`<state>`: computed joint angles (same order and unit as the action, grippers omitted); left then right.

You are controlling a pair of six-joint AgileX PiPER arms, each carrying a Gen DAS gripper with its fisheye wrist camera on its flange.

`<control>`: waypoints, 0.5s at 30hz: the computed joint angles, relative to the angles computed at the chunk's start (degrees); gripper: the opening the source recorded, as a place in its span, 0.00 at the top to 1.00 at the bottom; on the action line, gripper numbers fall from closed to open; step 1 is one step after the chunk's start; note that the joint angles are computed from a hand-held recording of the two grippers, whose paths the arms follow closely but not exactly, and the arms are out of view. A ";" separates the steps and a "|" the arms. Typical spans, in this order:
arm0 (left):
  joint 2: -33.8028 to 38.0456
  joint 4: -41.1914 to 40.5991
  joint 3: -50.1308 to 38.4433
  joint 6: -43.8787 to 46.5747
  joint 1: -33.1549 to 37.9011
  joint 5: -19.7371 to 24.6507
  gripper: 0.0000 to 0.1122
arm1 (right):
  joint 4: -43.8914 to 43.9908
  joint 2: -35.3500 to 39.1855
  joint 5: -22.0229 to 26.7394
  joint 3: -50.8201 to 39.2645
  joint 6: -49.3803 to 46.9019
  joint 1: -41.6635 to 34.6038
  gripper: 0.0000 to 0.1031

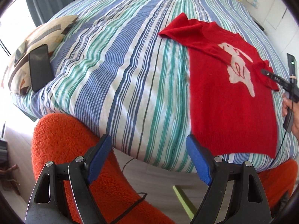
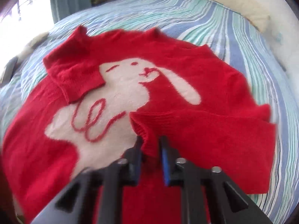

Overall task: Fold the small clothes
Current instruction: 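Lift the hem with both grippers, shake the sweater out and lay it flat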

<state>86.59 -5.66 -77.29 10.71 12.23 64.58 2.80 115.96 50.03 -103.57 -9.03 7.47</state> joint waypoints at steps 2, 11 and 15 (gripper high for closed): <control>0.09 1.07 0.65 -0.47 0.33 -0.36 0.26 | 6.46 -5.56 -4.48 5.04 0.43 -6.60 0.93; 2.28 -0.52 -2.04 -3.46 -4.93 1.73 0.26 | 31.71 -15.15 -1.78 18.69 -10.43 -49.92 0.93; 2.26 0.91 -4.18 -4.82 -9.44 2.81 0.26 | 41.84 -11.81 1.00 23.19 -15.70 -59.05 0.92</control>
<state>88.85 -4.75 -81.47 5.89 2.79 67.39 44.64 104.15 51.04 -80.38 -24.73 -51.57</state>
